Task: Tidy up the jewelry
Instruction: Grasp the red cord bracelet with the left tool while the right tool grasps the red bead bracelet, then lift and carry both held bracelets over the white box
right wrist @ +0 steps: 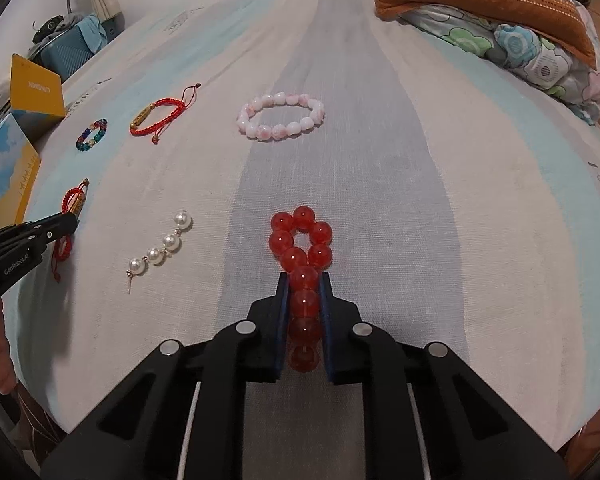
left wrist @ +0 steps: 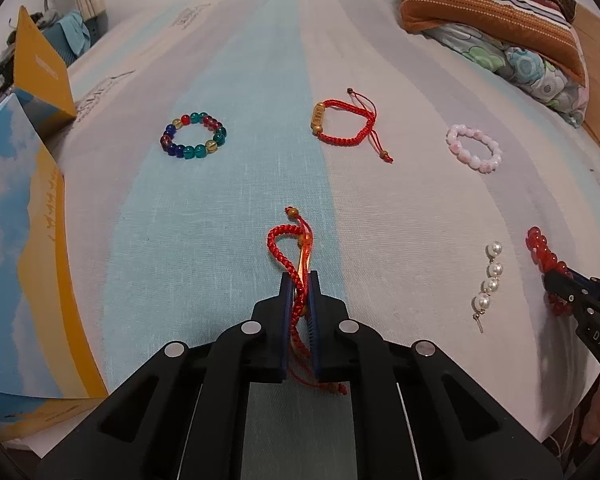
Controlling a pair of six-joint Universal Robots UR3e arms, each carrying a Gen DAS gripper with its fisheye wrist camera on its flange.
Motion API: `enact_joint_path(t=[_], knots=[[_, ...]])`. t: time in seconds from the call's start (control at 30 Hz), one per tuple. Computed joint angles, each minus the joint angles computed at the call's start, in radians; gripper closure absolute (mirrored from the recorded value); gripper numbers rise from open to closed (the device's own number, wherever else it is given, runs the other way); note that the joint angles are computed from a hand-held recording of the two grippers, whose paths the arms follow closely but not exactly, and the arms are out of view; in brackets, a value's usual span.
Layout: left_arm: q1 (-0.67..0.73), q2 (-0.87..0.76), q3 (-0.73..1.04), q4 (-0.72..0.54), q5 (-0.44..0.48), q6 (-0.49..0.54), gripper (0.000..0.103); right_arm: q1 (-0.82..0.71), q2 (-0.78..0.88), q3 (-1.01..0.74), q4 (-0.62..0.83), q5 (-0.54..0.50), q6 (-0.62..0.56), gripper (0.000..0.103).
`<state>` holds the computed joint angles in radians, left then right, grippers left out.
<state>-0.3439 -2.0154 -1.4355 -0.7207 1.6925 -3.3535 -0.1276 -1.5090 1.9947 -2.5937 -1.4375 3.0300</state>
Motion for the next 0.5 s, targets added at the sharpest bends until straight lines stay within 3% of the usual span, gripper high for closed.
enact_joint_path(t=[0.5], knots=[[-0.006,0.026,0.026,-0.044,0.007,0.0,0.097,-0.011,-0.05,0.005,0.021,0.012,0.007,0.091]])
